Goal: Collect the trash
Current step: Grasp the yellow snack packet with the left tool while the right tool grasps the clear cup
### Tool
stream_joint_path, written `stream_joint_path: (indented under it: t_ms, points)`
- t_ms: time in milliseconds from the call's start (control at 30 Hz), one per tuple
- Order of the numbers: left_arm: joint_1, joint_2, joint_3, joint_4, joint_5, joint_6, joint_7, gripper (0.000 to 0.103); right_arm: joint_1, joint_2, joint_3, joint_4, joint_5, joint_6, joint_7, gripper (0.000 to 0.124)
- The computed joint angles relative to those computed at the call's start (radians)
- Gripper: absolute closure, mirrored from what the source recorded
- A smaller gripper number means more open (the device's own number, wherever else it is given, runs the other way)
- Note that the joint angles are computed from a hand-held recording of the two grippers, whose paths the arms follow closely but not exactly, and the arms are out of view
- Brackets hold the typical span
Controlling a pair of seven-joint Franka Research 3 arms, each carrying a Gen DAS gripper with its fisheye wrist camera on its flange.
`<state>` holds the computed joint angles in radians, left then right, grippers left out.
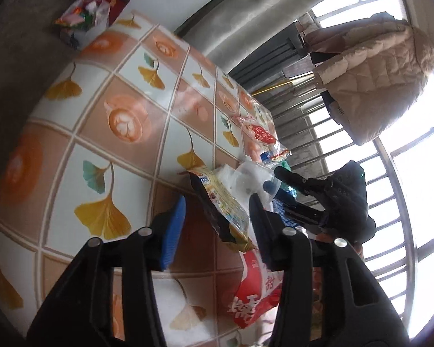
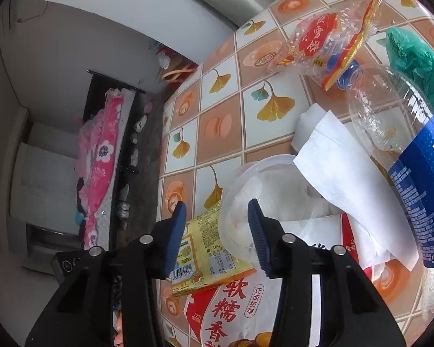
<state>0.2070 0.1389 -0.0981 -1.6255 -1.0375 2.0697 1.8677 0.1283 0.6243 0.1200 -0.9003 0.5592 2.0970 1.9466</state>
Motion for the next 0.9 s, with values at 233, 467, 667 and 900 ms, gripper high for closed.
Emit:
stream_joint_path:
  t_ms: [233, 467, 667, 900]
  points:
    - [0.024, 0.125, -0.035, 0.090, -0.040, -0.106, -0.131, 0.053, -0.007, -0.005, 0.015, -0.042, 0.045, 0.040, -0.005, 0.105]
    - [0.030, 0.143, -0.069, 0.070, -0.058, -0.069, -0.167, 0.070, -0.010, -0.011, 0.025, -0.070, 0.077, 0.067, -0.032, 0.116]
    - [0.030, 0.128, -0.071, 0.056, -0.070, -0.038, -0.128, 0.095, -0.017, -0.034, 0.031, -0.111, 0.111, 0.106, -0.063, 0.117]
    - [0.023, 0.080, -0.056, 0.039, -0.066, 0.015, -0.080, 0.103, -0.031, -0.085, 0.039, -0.180, 0.170, 0.162, -0.114, 0.117]
